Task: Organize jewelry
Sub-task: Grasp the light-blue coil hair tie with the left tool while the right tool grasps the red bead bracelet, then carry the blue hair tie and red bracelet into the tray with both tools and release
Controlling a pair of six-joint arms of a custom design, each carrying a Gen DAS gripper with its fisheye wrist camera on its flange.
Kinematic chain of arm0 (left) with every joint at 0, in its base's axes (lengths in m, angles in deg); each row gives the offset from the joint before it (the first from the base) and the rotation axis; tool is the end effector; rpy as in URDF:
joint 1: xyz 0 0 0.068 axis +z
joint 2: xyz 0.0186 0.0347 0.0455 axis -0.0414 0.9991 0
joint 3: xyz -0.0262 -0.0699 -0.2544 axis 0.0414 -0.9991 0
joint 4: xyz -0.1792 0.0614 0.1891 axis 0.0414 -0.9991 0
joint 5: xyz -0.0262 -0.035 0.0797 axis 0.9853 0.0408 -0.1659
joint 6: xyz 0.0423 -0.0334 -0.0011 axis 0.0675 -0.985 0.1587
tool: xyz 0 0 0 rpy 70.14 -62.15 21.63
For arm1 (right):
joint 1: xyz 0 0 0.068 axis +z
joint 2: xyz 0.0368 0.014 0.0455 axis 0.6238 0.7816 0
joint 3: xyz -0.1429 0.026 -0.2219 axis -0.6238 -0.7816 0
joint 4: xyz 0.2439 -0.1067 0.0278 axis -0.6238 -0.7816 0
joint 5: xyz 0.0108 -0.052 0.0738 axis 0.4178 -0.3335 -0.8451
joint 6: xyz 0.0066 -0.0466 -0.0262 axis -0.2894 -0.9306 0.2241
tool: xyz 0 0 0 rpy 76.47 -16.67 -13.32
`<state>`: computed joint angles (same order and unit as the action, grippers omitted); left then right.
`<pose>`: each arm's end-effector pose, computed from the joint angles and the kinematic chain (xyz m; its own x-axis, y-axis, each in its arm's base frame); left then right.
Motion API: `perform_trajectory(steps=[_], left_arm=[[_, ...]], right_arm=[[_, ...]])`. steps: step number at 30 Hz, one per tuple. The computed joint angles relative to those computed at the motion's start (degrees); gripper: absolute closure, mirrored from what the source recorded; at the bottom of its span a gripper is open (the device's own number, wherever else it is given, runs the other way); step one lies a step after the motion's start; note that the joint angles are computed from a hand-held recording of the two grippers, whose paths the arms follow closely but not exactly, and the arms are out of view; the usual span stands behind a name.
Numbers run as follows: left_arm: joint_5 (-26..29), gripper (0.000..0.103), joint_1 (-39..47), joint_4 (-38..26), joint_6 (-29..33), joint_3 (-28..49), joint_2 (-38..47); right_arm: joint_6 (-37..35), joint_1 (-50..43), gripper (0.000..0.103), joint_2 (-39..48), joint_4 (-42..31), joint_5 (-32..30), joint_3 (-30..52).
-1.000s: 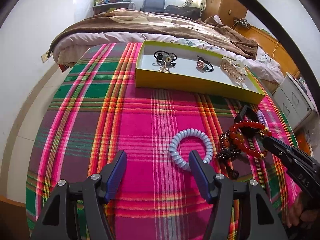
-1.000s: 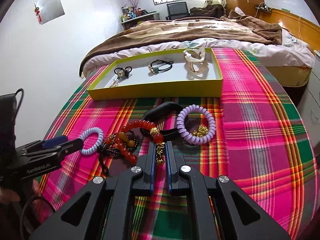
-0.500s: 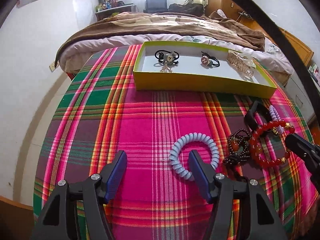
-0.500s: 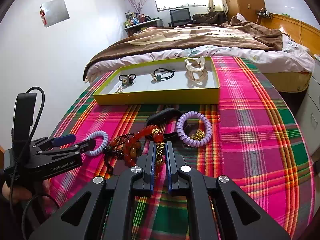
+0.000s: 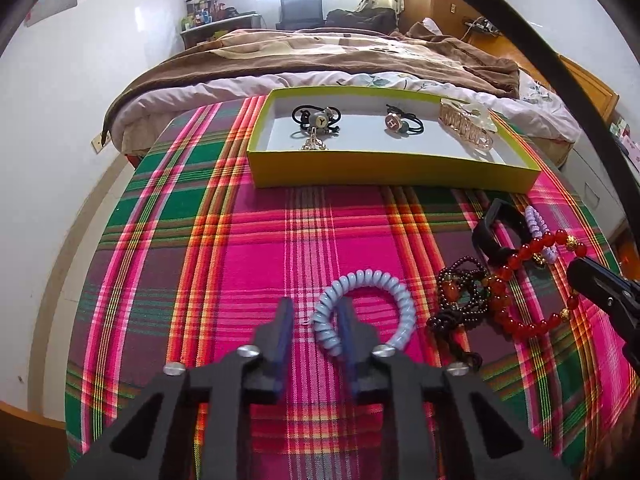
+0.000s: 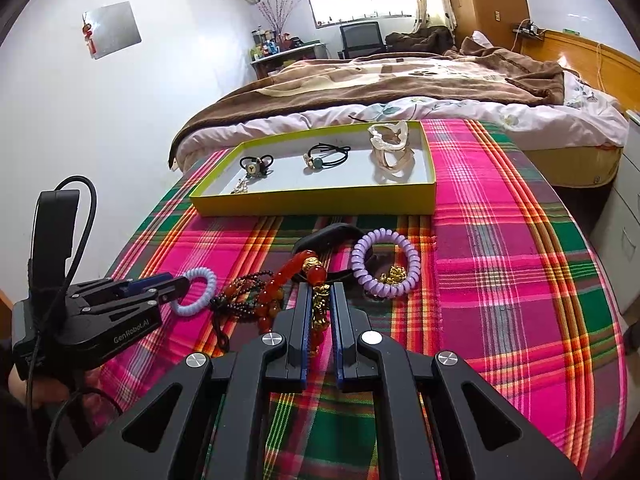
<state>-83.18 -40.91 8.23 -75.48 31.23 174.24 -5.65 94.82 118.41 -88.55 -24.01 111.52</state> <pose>0.2685 -0.2119 0.2357 -0.6585 0.4747 -0.5840 0.5778 0.8161 0.0119 0.1252 0.1449 0.2385 -0.5929 0.3977 -0.7002 0.3254 0.9137 0.2435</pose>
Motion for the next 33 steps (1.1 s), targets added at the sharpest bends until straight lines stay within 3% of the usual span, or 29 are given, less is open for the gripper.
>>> perform_trajectory(steps=[19, 33], left_arm=[[1.8, 0.094, 1.0, 1.4, -0.7, -1.7, -3.0], [3.5, 0.094, 2.2, -1.6, -0.6, 2.6, -5.0]], right_arm=[[0.0, 0.6, 0.094, -0.6, -0.7, 1.0, 0.3], [-3.6, 0.7, 0.094, -1.6, -3.5, 4.1, 4.8]])
